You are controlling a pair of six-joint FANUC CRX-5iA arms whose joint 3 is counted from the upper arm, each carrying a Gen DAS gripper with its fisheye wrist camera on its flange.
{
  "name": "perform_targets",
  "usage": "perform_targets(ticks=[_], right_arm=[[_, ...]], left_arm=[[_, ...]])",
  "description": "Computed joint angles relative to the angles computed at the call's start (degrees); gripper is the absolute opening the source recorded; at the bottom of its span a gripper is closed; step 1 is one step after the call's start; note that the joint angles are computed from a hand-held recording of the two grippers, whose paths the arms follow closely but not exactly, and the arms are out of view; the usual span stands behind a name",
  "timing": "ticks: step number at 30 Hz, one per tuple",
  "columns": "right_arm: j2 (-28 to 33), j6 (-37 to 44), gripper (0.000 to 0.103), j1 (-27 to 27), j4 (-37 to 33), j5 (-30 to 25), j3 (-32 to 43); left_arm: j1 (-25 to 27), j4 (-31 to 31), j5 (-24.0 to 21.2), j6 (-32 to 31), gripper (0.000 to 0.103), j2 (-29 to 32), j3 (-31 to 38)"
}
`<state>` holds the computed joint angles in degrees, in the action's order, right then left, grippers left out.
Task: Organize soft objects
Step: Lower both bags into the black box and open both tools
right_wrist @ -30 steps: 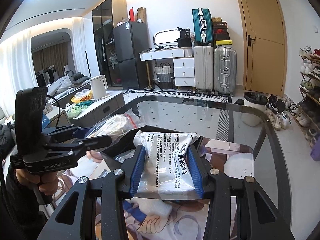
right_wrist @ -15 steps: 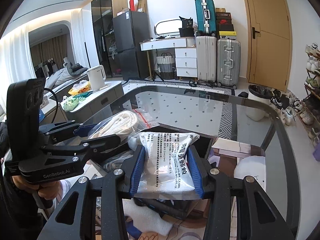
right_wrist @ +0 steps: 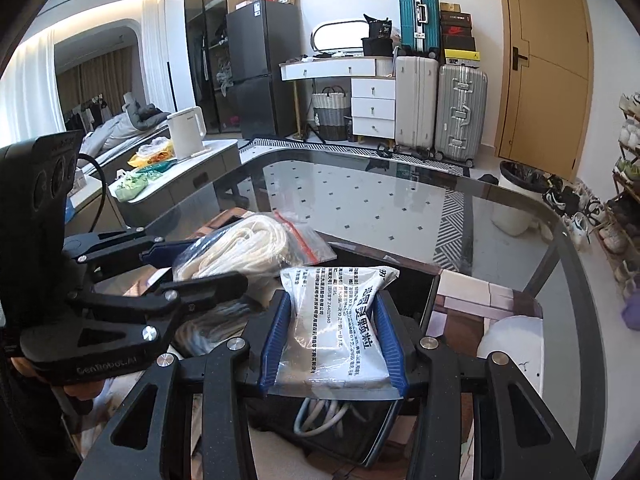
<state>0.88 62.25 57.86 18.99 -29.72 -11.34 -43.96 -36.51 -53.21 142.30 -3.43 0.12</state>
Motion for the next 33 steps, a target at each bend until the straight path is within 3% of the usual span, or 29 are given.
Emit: perform_targets(ticks=[5,11,17,21,22,25,29,33], right_arm=[[1.50,-0.93,0.043,-0.14,1.80,-0.26,0.49],[2.30,1.22,0.044,0.15,0.00,-1.53,1.85],[2.37,2.65,0.056,-0.18,-1.06,-1.38,1.89],[-0.37,-0.21,0.066,-0.69,1.63,2.41,-1.89],[-1.17,-2.65,0.072,-0.52,4.14,3.25,-3.31],[-3.99,-10.72,0.101,-0.91,11.76,5.14,-7.90],[-7.32,-13.91,0.102,-1.14,12.31,4.76,-10.80],[-11.15,-17.72,0.102,-0.48,13.95,4.10,-14.78]], left_arm=[[-2.15,-2.88,-3.20,-0.60,0.041,2.00,2.01],[-1.87,-1.41,-2.17,-2.64,0.041,1.50,1.39],[-1.40,-0.11,-1.69,-3.16,0.045,1.10,1.08],[-0.41,2.01,0.65,-3.40,0.063,-0.26,-0.40],[-0.76,1.61,0.33,-2.93,0.066,-0.46,-0.36],[-1.00,1.51,1.33,-1.90,0.079,-1.96,-1.45],[-3.47,-1.85,-1.55,2.00,0.101,-2.52,-0.64],[-5.69,-4.48,-3.64,5.93,0.103,-3.58,-0.91]])
